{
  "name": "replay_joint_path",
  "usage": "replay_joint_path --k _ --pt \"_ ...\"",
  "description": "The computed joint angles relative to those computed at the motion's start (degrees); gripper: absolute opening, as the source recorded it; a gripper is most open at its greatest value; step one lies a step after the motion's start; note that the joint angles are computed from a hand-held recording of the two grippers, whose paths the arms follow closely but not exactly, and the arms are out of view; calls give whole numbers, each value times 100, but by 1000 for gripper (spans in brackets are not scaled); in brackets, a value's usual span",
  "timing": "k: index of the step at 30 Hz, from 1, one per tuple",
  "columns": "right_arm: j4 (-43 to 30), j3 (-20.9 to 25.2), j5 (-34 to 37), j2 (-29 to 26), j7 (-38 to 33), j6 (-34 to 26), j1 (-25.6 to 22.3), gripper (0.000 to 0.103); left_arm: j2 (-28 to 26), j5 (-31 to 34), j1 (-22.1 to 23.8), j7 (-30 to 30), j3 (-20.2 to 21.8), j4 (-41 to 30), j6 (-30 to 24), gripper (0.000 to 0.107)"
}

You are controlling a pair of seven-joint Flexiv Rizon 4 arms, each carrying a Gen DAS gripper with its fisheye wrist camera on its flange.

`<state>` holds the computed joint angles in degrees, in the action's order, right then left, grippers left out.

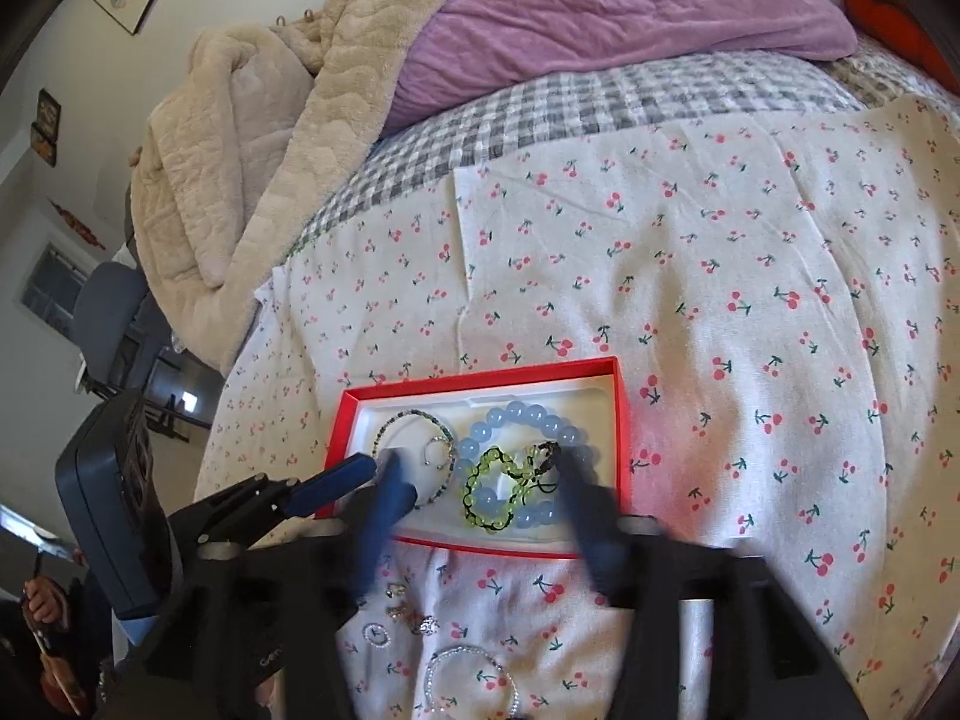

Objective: Organize jewelry
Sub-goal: 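Open the left gripper and withdraw both grippers from the box, then grasp the black flower hair clip with the right gripper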

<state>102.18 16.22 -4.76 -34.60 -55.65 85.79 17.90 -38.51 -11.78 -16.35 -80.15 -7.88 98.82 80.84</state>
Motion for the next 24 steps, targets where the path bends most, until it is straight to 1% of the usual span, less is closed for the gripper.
replay_joint_path --k 1,5,7,8,10,12,15,21,24 --pt "45 -35 -15 41 -3 49 33 63 27 23 -31 -20 40 21 11 50" --pt "182 -103 -66 196 17 86 112 63 174 46 -24 -53 43 189 86 58" --pt "257 -157 -102 267 51 79 169 63 252 54 -8 -51 35 278 81 67" --pt "321 -210 -129 322 85 72 222 63 305 74 -23 -65 68 338 90 69" --pt "427 -339 -203 413 166 36 339 66 391 142 -111 -149 213 418 68 78" --pt "565 -476 -296 514 253 14 459 71 478 203 -157 -227 317 499 2 81" --pt "804 -674 -464 677 409 -20 644 77 621 276 -171 -335 425 634 -185 82" --pt "1077 -671 -719 899 557 -454 737 79 920 542 -240 -657 671 906 -622 84" --pt "1160 -545 -714 968 558 -652 696 79 1048 689 -259 -840 735 1026 -792 84"
